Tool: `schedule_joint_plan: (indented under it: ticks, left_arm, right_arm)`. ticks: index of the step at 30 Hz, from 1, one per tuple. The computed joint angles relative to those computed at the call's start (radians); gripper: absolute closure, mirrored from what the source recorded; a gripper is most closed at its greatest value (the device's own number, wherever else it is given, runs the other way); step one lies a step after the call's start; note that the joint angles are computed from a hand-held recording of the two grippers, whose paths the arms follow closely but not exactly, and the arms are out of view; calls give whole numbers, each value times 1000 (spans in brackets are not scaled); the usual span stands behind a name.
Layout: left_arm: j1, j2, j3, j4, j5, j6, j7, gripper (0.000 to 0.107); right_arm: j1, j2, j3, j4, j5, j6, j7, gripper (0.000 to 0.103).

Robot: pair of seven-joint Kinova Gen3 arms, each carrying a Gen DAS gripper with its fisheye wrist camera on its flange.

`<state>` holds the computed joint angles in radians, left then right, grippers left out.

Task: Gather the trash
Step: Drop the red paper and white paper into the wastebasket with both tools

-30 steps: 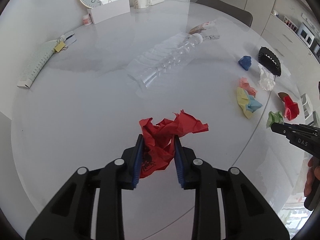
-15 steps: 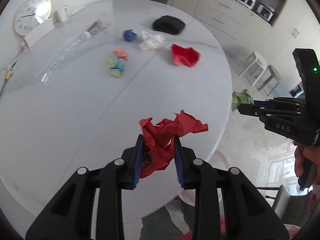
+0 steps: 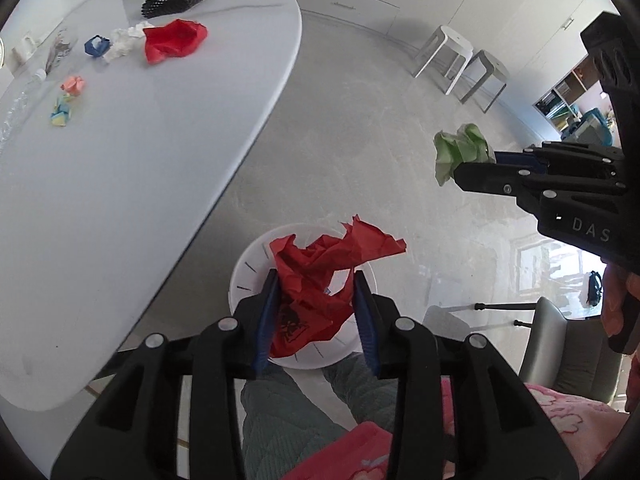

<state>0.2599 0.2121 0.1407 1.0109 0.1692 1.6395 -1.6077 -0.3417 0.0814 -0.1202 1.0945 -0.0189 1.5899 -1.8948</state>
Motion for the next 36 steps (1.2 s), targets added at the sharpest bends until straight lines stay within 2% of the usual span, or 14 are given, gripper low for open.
schedule_joint_plan:
  ticks: [6,16,18,19,20,22,29,32,36]
  left_arm:
    - [65,-26,12,30,-47,-27,108,40]
    - [65,-75,-3,14,-129,-21,240,27]
    - [53,-87,-8,11,-138,-19,256,26]
    - [46,-92,-10,8,-142,-15,264,26]
    - [42,-99,-11,6,-149,-12,271,26]
    - [41,-104,-10,-9,-178,-1,291,25]
    - [31,-113,-17,-67,-273,2,325,18]
    - [35,-110,-20,-105,-342,-3,340,16]
    - [14,-85,-43,-168,-384,-1,355,12]
  right_arm:
    - [46,-37,15,59,-71,-15,110,83]
    - [70,-29,13,81,-166,-28,237,81]
    - [73,-23,12,84,-193,-19,262,60]
    - [69,-23,10,86,-190,-21,263,38]
    - [63,-29,6,92,-180,-30,256,23]
    - [56,-40,3,95,-170,-45,248,13]
    - [47,-51,4,47,-129,-67,212,3]
    - [47,-43,6,8,-120,-78,207,3]
    - [31,6,2,-92,-81,-69,212,2]
